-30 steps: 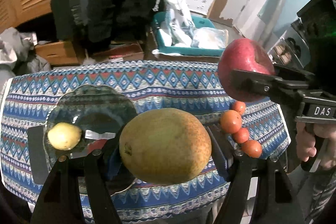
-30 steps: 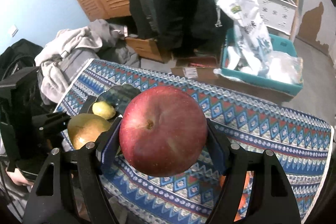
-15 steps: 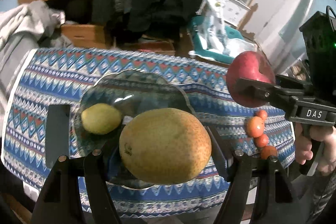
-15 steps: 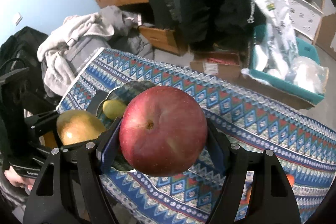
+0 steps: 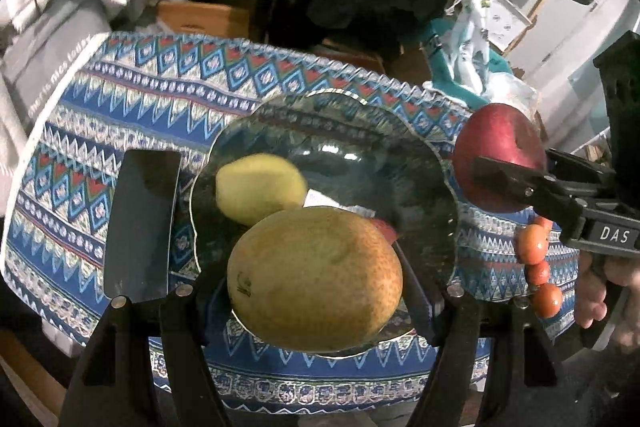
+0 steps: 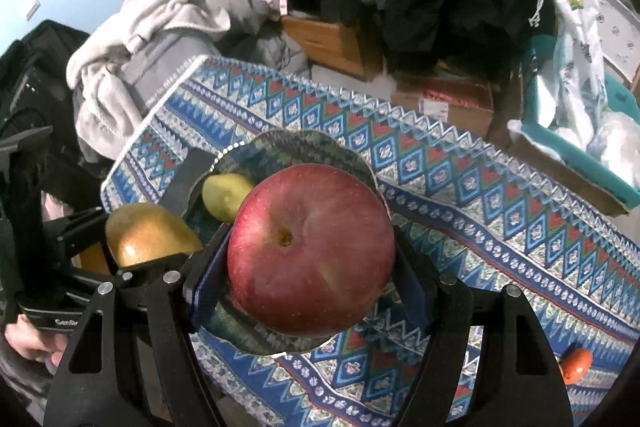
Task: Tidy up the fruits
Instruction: 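Lower the apple into the bowl and open the right tool while the left tool releases the pear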
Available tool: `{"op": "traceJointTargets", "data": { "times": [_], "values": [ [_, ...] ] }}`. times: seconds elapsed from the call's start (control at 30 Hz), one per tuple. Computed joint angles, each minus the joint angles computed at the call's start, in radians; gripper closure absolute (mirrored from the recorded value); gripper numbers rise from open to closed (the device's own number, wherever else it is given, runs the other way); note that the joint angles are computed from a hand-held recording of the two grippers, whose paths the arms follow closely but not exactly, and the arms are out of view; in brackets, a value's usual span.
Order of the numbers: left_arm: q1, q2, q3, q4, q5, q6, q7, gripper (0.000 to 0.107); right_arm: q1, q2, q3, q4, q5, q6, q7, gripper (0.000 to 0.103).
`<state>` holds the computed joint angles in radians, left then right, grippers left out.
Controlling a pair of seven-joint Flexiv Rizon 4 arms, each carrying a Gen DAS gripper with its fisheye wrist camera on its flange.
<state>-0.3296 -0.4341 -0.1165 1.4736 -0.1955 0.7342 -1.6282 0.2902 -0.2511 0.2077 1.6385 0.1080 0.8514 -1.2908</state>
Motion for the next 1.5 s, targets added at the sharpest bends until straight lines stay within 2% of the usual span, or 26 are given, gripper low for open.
{"op": "traceJointTargets", "data": {
  "times": [0.3,0.73,1.07,1.23,1.33,1.5],
  "values": [
    [-0.005,-0.038,0.01,-0.011,0.025,-0.064,-0.02,0.033,0.013,-0.067,-0.001,-0.028,-0.02,-0.043,0.019,0.029],
    [-0.001,-0.076,0.013,-0.019,0.026,-0.093,-0.036,0.033,0.014,-0.118,0.005,-0.04,-0.019,-0.078,0.018,0.029],
    [-0.021,-0.105,0.015,-0.064,0.059,-0.131,-0.034,0.033,0.018,-0.119,0.004,-0.023,-0.039,-0.06,0.009,0.028],
    [-0.023,-0.093,0.019,-0.065,0.056,-0.12,-0.05,0.034,0.021,-0.117,-0.003,-0.016,-0.045,-0.047,0.039,0.027],
    [-0.021,-0.085,0.027,-0.07,0.065,-0.118,-0.066,0.034,-0.005,-0.118,0.015,-0.028,0.014,-0.04,0.017,0.028],
    [0.002,-0.064,0.015,-0.042,0.026,-0.109,-0.071,0.035,-0.008,-0.104,0.013,-0.021,0.023,-0.036,0.01,0.028]
  ]
}}
